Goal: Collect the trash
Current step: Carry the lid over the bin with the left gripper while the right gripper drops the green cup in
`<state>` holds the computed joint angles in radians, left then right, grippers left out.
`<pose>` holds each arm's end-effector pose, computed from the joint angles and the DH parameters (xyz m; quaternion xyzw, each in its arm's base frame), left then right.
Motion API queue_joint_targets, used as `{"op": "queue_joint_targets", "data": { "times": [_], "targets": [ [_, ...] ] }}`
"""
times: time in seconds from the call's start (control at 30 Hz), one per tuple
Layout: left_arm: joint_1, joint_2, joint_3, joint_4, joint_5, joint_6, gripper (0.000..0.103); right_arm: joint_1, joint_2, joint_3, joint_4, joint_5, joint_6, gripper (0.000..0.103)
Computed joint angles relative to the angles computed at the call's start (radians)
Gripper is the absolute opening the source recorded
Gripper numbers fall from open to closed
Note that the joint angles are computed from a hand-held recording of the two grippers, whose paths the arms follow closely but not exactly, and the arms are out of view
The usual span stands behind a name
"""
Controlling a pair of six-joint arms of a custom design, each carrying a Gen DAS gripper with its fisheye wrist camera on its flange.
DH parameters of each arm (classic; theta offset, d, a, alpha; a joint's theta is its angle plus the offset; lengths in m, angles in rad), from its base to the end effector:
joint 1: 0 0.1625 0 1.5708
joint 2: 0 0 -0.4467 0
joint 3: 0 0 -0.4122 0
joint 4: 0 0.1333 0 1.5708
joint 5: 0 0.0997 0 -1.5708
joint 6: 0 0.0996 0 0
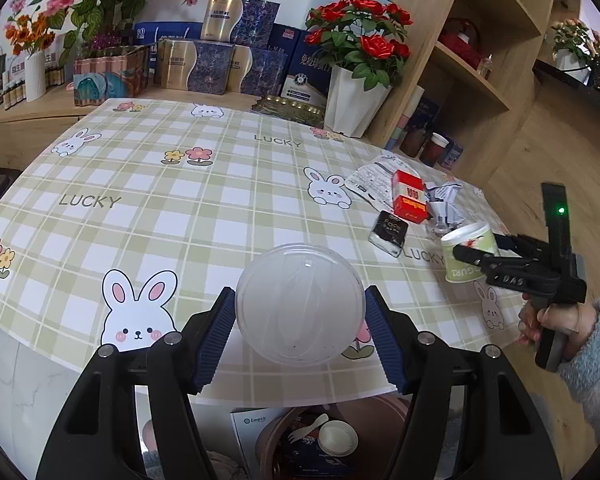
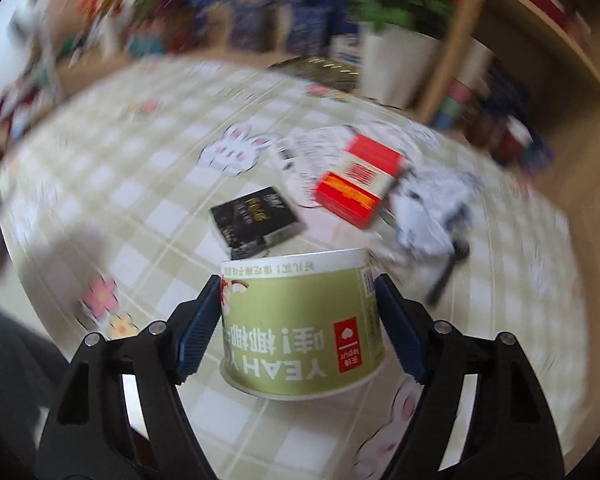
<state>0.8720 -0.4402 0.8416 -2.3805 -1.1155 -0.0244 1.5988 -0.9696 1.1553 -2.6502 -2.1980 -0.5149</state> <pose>-0.4502 -0.8111 0.1493 0.2724 0.9154 -0.2629 0.1368 0.0967 -0.7807 0.4819 0.1016 -0.8622 0.3319 0.3691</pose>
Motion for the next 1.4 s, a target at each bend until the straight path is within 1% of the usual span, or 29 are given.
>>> {"op": "queue_joint_targets", "data": {
  "times": [0.07, 0.17, 0.3, 0.43, 0.57, 0.67, 0.77, 0.83, 0.93, 1.07, 1.17, 1.23, 1.33, 1.4],
  "targets": [
    [-0.007, -0.011, 0.019, -0.007, -0.002, -0.001, 0.064, -0.01, -0.041, 0.045, -0.014, 0.051, 0.081, 0.076],
    [-0.02, -0.034, 0.058, -0.024, -0.004, 0.004, 0.064, -0.02, -0.13, 0.17, -0.09, 0.133, 0.187, 0.076],
    [-0.037, -0.064, 0.109, -0.039, -0.008, 0.004, 0.064, -0.025, -0.215, 0.297, -0.16, 0.185, 0.264, 0.076],
    [-0.055, -0.102, 0.176, -0.067, -0.01, 0.003, 0.064, -0.02, -0.276, 0.391, -0.193, 0.205, 0.273, 0.076],
    [-0.071, -0.149, 0.26, -0.103, -0.017, -0.004, 0.064, -0.001, -0.327, 0.492, -0.228, 0.193, 0.223, 0.076],
    [-0.081, -0.182, 0.319, -0.123, -0.02, -0.005, 0.064, 0.009, -0.352, 0.555, -0.235, 0.185, 0.192, 0.076],
    [-0.089, -0.21, 0.372, -0.137, -0.019, -0.007, 0.064, 0.01, -0.365, 0.612, -0.199, 0.19, 0.178, 0.076],
    [-0.091, -0.222, 0.397, -0.141, -0.017, -0.014, 0.064, 0.007, -0.357, 0.627, -0.169, 0.19, 0.177, 0.076],
    [-0.09, -0.244, 0.432, -0.147, -0.015, -0.04, 0.064, 0.0, -0.33, 0.628, -0.117, 0.202, 0.184, 0.076],
    [-0.088, -0.265, 0.466, -0.163, -0.005, -0.061, 0.064, -0.001, -0.272, 0.596, -0.035, 0.193, 0.175, 0.076],
    [-0.085, -0.281, 0.49, -0.171, 0.005, -0.079, 0.064, -0.009, -0.233, 0.562, 0.067, 0.216, 0.209, 0.076],
    [-0.084, -0.288, 0.499, -0.171, 0.014, -0.081, 0.064, -0.023, -0.21, 0.545, 0.14, 0.239, 0.272, 0.076],
    [-0.081, -0.293, 0.506, -0.169, 0.023, -0.083, 0.064, -0.041, -0.194, 0.548, 0.178, 0.244, 0.336, 0.076],
    [-0.078, -0.294, 0.506, -0.167, 0.023, -0.089, 0.064, -0.047, -0.193, 0.556, 0.202, 0.238, 0.364, 0.076]
  ]
}}
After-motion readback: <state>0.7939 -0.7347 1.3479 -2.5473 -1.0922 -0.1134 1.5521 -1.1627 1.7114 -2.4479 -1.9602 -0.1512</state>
